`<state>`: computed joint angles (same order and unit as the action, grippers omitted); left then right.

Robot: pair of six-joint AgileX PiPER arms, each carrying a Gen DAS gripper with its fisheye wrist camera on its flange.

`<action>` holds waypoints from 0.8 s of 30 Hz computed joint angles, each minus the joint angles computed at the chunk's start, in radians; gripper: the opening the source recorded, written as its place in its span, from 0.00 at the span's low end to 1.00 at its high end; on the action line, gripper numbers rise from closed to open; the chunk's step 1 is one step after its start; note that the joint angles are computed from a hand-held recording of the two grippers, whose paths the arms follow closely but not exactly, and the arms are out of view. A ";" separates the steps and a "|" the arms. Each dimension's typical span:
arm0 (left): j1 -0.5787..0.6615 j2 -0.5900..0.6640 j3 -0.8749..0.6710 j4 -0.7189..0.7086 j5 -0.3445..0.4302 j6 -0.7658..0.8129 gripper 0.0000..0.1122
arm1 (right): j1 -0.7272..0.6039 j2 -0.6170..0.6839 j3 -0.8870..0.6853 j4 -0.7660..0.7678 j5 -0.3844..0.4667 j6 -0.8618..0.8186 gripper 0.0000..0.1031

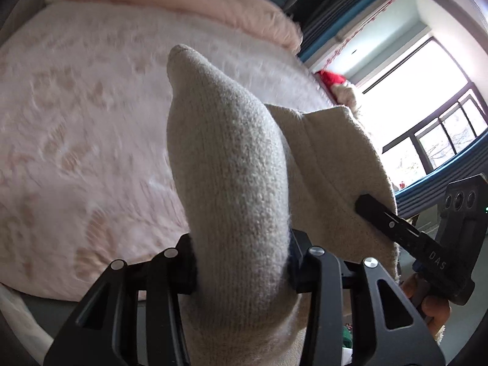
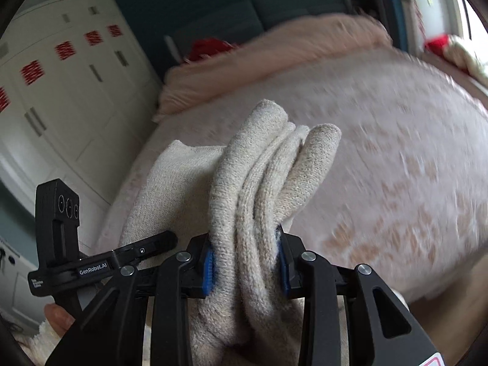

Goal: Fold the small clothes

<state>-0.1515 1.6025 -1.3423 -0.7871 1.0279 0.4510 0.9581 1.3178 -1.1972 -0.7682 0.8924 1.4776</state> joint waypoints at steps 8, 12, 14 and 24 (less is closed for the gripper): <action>0.251 -0.092 -0.223 0.004 0.143 0.111 0.40 | 0.031 0.234 -0.322 -0.092 -0.064 -0.085 0.54; 0.310 0.010 -0.188 0.022 0.025 0.220 0.61 | -0.142 0.426 -0.279 0.036 -0.304 -0.099 0.65; 0.313 0.094 -0.107 0.052 -0.108 0.249 0.66 | -0.156 0.521 -0.272 0.044 -0.253 -0.048 0.60; 0.381 0.105 0.169 0.068 -0.270 0.284 0.61 | -0.079 0.587 -0.292 0.170 -0.240 -0.215 0.06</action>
